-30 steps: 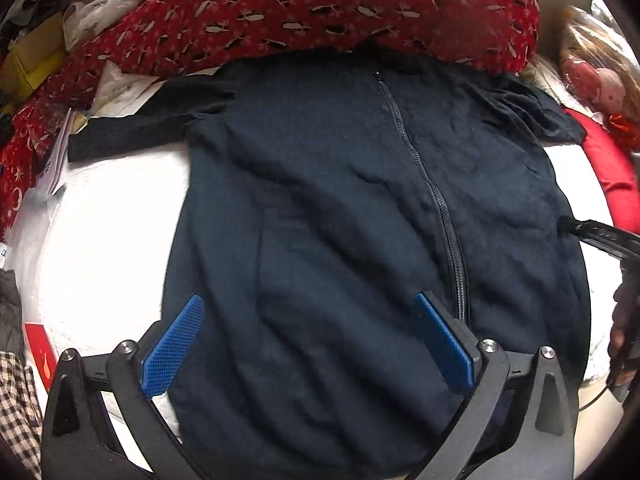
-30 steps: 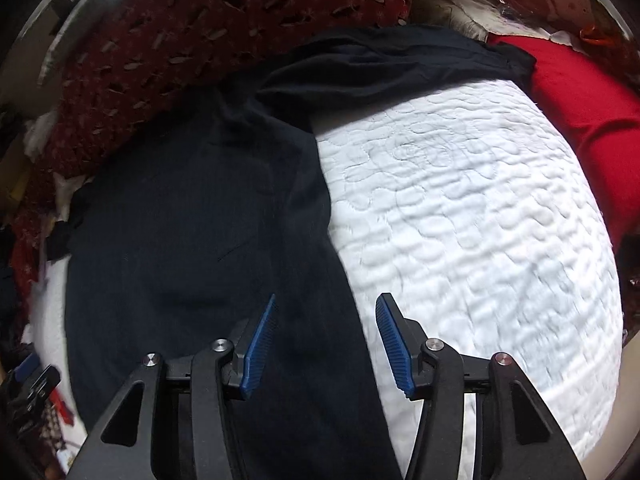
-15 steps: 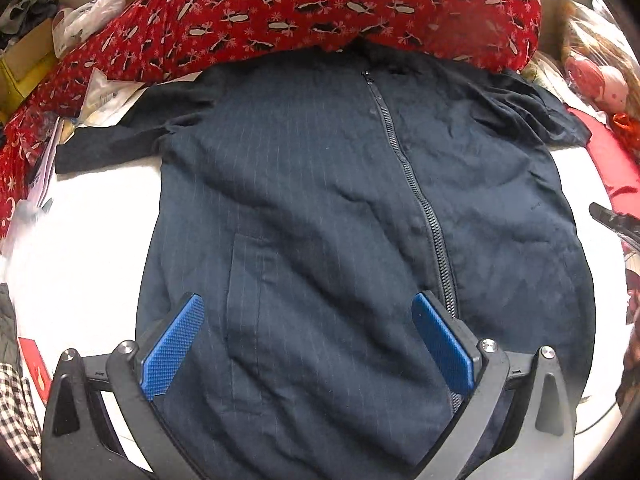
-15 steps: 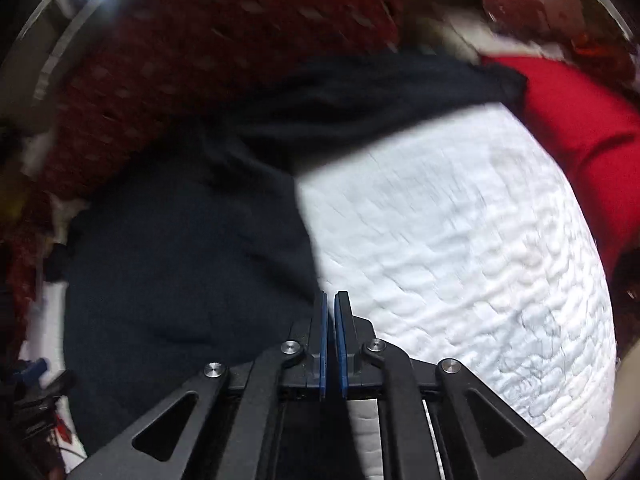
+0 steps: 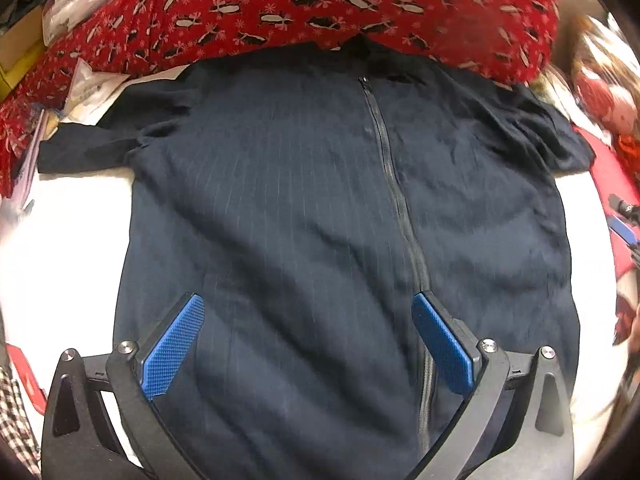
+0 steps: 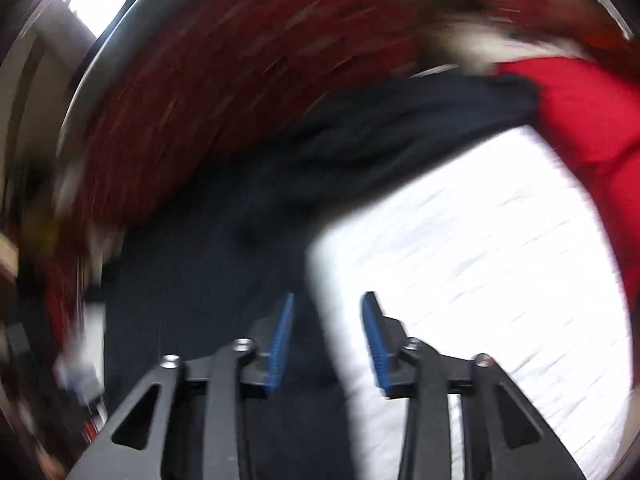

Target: Fold large clothes

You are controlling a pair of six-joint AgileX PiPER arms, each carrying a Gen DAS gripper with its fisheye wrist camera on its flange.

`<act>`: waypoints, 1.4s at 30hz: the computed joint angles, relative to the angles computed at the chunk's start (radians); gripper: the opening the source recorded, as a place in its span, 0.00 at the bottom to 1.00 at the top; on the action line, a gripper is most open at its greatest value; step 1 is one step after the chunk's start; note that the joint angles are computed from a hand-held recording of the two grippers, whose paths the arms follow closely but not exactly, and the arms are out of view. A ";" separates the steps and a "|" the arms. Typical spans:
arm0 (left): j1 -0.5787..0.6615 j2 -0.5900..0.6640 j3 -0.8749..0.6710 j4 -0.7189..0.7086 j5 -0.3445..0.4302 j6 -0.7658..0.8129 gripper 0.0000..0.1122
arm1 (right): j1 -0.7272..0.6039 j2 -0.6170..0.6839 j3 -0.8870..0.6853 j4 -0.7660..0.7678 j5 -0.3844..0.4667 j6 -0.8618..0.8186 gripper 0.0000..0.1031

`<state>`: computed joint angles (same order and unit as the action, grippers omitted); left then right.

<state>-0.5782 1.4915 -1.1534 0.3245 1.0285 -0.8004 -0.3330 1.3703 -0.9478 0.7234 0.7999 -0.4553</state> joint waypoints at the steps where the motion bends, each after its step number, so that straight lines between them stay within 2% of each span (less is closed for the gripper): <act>1: 0.019 0.025 -0.027 -0.012 -0.014 0.011 0.92 | -0.084 0.056 -0.054 0.016 0.010 0.013 0.53; 4: 0.058 0.091 -0.087 -0.034 -0.045 0.035 0.92 | -0.285 0.286 -0.258 0.051 0.045 0.102 0.53; 7: 0.093 0.159 -0.127 -0.087 -0.077 0.070 0.92 | -0.394 0.511 -0.470 0.095 0.076 0.233 0.55; 10: 0.118 0.206 -0.130 -0.158 -0.115 0.108 0.92 | -0.391 0.705 -0.678 0.138 0.116 0.322 0.60; 12: 0.136 0.225 -0.114 -0.210 -0.139 0.138 0.92 | -0.326 0.768 -0.781 0.127 0.103 0.414 0.62; 14: 0.115 0.213 -0.079 -0.160 -0.169 0.097 0.92 | -0.312 0.835 -0.827 0.145 0.089 0.430 0.63; 19: 0.081 0.189 -0.046 -0.103 -0.180 0.083 0.92 | -0.288 1.018 -1.008 0.263 0.135 0.495 0.65; 20: 0.083 0.193 -0.052 -0.104 -0.175 0.085 0.92 | -0.290 1.013 -0.992 0.304 0.118 0.468 0.65; 21: 0.089 0.195 -0.065 -0.118 -0.163 0.093 0.92 | -0.296 1.012 -0.977 0.385 0.113 0.402 0.59; 22: 0.102 0.200 -0.083 -0.138 -0.156 0.113 0.92 | -0.297 1.007 -0.971 0.429 0.106 0.363 0.27; 23: 0.114 0.202 -0.095 -0.155 -0.157 0.130 0.92 | -0.297 0.987 -0.960 0.433 0.089 0.336 0.02; 26: 0.154 0.194 -0.137 -0.167 -0.180 0.151 0.92 | -0.309 0.855 -0.889 0.323 -0.019 0.306 0.01; 28: 0.189 0.220 -0.183 -0.168 -0.181 0.153 0.92 | -0.317 0.823 -0.900 0.226 -0.066 0.366 0.01; 30: 0.245 0.257 -0.212 -0.256 -0.181 0.213 0.92 | -0.311 0.853 -0.982 0.095 -0.014 0.489 0.01; 32: 0.275 0.286 -0.213 -0.297 -0.174 0.226 0.92 | -0.286 0.826 -0.971 -0.011 -0.019 0.555 0.01; 34: 0.269 0.292 -0.211 -0.269 -0.177 0.221 0.92 | -0.260 0.795 -0.931 -0.026 -0.063 0.545 0.01; 36: 0.269 0.282 -0.204 -0.282 -0.184 0.243 0.92 | -0.249 0.729 -0.855 0.027 -0.080 0.465 0.01; 42: 0.325 0.234 -0.146 -0.413 -0.243 0.311 0.92 | -0.149 0.529 -0.688 0.160 -0.041 0.272 0.01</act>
<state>-0.2531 1.7258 -1.2997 -0.0880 0.7859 -0.4891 -0.4820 1.8989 -1.6360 0.8830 0.7592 -0.1831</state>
